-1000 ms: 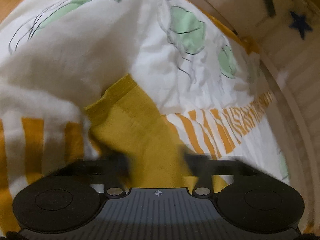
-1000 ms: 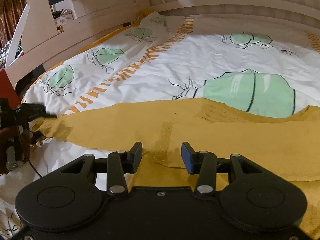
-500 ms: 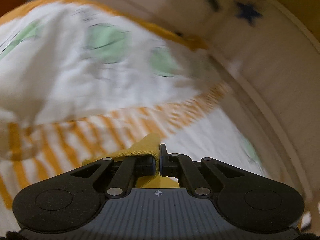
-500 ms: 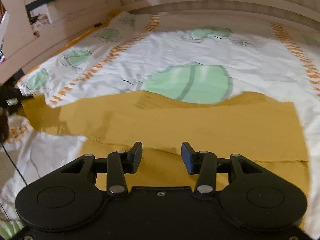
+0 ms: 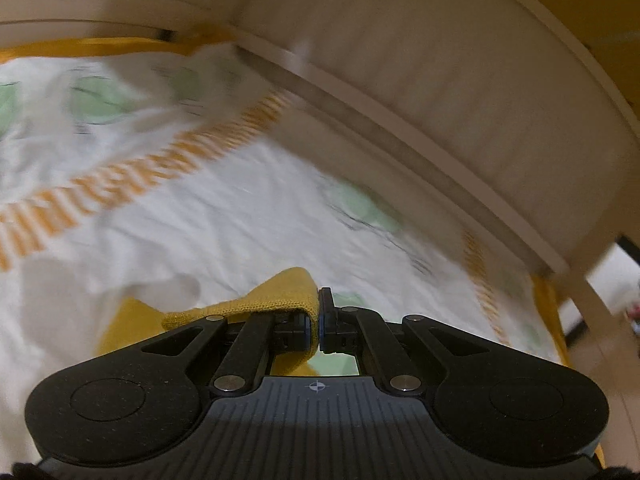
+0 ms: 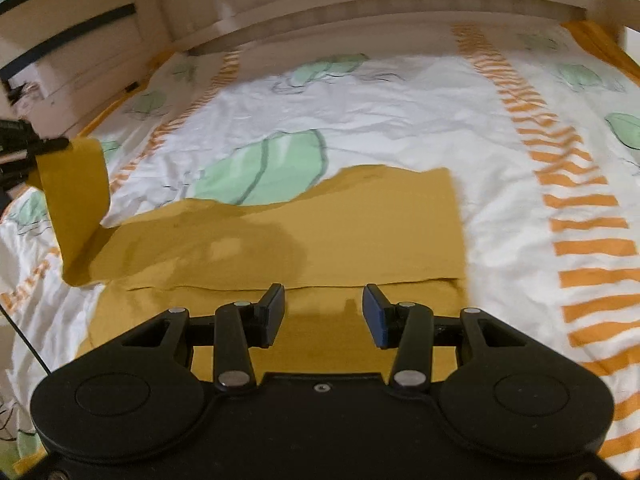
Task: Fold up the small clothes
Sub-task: 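Lift the sleeve with the left gripper, fold it over the body, release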
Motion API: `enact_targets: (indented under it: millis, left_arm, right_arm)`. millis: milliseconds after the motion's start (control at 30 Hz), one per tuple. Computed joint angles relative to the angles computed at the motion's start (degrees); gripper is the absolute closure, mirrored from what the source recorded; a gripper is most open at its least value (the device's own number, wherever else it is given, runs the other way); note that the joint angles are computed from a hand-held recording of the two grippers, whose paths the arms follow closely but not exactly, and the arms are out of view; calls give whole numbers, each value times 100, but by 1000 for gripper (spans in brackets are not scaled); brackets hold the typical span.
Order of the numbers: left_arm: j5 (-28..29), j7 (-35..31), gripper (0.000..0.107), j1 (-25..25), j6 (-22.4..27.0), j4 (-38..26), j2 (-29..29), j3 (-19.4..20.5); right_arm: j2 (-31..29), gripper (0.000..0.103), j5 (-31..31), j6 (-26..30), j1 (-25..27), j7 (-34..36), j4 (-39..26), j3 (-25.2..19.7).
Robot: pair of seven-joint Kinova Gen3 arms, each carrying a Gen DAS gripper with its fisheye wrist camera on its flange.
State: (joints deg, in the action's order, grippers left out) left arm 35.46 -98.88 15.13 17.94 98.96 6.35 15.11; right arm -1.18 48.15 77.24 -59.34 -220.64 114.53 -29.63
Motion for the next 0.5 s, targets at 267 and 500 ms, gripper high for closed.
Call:
enact_targets:
  millis: [267, 500]
  left_arm:
    - [-702, 727, 105, 922, -209, -354, 552, 354]
    - [-1671, 1359, 101, 1645, 10, -788, 1089, 346]
  right_arm:
    - [-405, 50, -177, 134, 201, -258, 246, -144]
    - [-679, 50, -395, -35, 554, -400, 410, -282]
